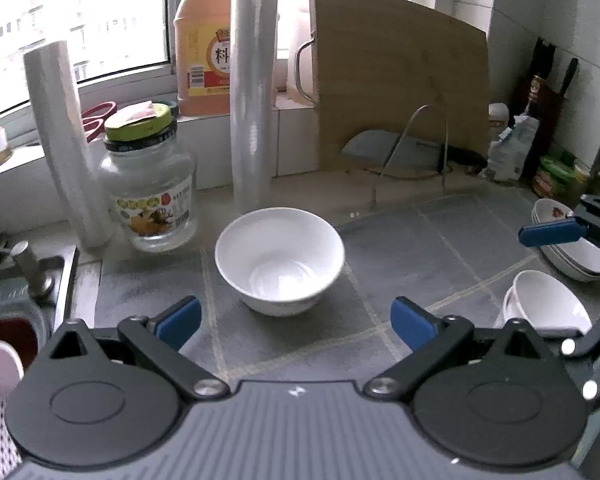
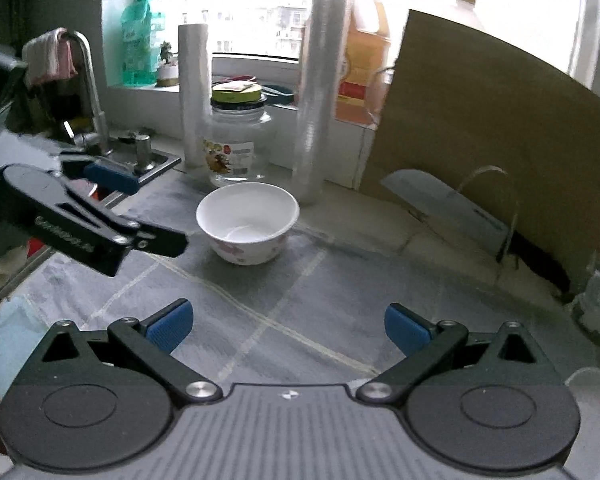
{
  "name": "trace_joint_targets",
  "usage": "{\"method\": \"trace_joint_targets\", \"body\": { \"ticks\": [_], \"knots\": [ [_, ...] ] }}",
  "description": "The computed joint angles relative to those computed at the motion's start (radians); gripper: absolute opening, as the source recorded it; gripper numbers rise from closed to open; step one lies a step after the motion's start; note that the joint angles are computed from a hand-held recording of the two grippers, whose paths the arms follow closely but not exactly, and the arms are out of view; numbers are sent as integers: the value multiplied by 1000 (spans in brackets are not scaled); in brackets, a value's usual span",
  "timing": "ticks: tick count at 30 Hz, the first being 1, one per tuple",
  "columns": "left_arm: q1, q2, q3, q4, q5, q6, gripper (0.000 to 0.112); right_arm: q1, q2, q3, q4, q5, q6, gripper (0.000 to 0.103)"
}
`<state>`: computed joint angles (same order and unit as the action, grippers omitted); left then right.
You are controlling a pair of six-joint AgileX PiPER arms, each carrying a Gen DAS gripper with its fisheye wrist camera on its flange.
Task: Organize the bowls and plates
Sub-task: 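Move the left gripper to the white bowl by the glass jar and grasp it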
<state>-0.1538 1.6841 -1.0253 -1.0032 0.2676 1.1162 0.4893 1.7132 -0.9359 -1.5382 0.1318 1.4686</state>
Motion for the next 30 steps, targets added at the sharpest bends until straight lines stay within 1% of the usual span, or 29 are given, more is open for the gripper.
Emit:
{"method": "trace_joint_targets", "body": {
  "ticks": [1, 3, 6, 8, 10, 11, 14, 16, 18, 21, 22, 24, 26, 30],
  "knots": [
    [22, 19, -20, -35, 25, 52, 100, 21, 19, -22, 43, 24, -31, 103],
    [58, 63, -71, -63, 73, 104, 100, 51, 56, -75, 175, 59, -150, 103],
    [96, 130, -149, -87, 124, 150, 101, 84, 112, -149, 271, 104, -230, 103],
    [112, 182, -215, -75, 154, 138, 101, 96, 157, -205, 345, 124, -286, 103],
    [122, 230, -277, -51, 184, 113, 101, 98, 204, -267, 463, 139, -388, 103],
    [124, 254, -308, -39, 199, 99, 101, 99, 227, -296, 495, 146, -411, 103],
    [130, 327, -403, -5, 248, 71, 101, 104, 301, -393, 615, 189, -514, 103],
    [129, 367, -458, 38, 269, 34, 101, 109, 347, -454, 650, 225, -544, 103],
    [129, 410, -523, 90, 307, -17, 101, 109, 391, -518, 723, 248, -616, 103],
    [130, 471, -621, 153, 369, -83, 100, 110, 453, -602, 793, 276, -685, 103],
    [132, 486, -644, 164, 382, -95, 100, 111, 475, -632, 808, 290, -701, 103],
    [135, 525, -710, 191, 436, -120, 100, 111, 514, -685, 838, 308, -736, 103],
    [133, 546, -742, 205, 452, -128, 99, 108, 546, -730, 872, 325, -774, 103],
    [136, 601, -834, 230, 518, -155, 97, 102, 599, -803, 910, 343, -827, 103]
  ]
}}
